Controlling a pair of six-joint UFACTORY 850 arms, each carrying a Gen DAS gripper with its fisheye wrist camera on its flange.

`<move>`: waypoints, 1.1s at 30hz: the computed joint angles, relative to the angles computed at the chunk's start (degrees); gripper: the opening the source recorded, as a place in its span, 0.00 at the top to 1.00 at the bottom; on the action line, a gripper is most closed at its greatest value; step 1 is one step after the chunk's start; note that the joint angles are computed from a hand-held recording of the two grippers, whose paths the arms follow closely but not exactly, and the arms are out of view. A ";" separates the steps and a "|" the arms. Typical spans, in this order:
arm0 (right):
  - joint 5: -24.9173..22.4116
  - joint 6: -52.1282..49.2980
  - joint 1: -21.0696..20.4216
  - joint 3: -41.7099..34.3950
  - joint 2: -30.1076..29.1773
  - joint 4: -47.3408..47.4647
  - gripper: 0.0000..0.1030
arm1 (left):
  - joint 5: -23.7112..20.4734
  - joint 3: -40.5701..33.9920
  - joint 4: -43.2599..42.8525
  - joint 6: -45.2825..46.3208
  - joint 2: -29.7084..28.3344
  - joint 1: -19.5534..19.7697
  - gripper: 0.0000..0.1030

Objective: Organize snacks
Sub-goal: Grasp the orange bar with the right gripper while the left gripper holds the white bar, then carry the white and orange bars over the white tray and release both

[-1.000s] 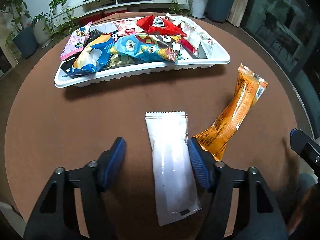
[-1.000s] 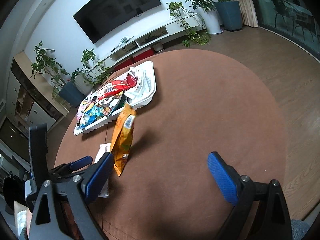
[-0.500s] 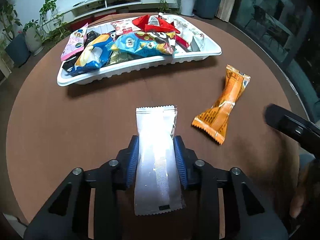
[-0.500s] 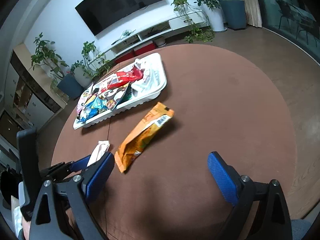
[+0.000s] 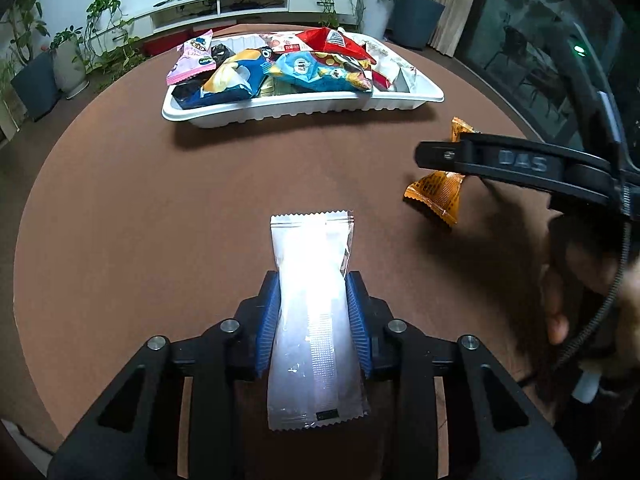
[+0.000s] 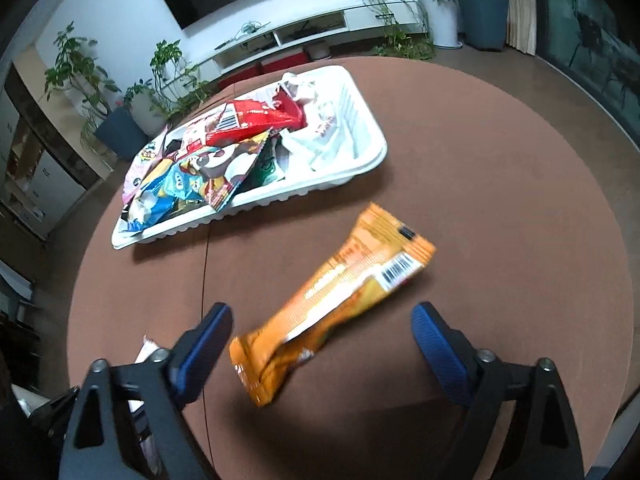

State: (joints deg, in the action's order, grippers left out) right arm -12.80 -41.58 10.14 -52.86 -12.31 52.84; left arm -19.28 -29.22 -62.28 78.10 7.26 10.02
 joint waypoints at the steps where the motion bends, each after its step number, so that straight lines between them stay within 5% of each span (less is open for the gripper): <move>1: 0.59 2.39 0.45 -0.25 -0.20 -2.94 0.17 | -0.32 0.12 -0.50 0.55 0.12 0.27 0.70; 6: 2.54 9.42 2.77 -0.10 -0.09 -13.91 0.28 | -1.57 0.70 -2.82 2.61 0.68 1.31 0.70; 14: 3.44 5.40 2.80 0.86 0.67 -14.21 0.66 | -2.79 1.46 -5.25 4.62 1.36 2.25 0.70; 18: 0.31 -3.28 0.71 -0.74 -0.48 -5.02 0.70 | -3.56 1.80 -6.34 5.91 1.66 2.73 0.70; 23: -0.68 -3.27 0.42 -1.20 -0.68 -6.16 0.71 | -4.80 1.77 -8.14 7.43 1.26 3.34 0.70; 33: -7.05 -16.59 -2.88 4.65 4.81 7.66 0.74 | -5.65 1.99 -13.86 11.64 0.70 4.04 0.75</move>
State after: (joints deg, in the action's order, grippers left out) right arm -19.85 -58.17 7.26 -48.21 -7.50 60.51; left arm -24.93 -27.22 -76.13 89.74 7.95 14.06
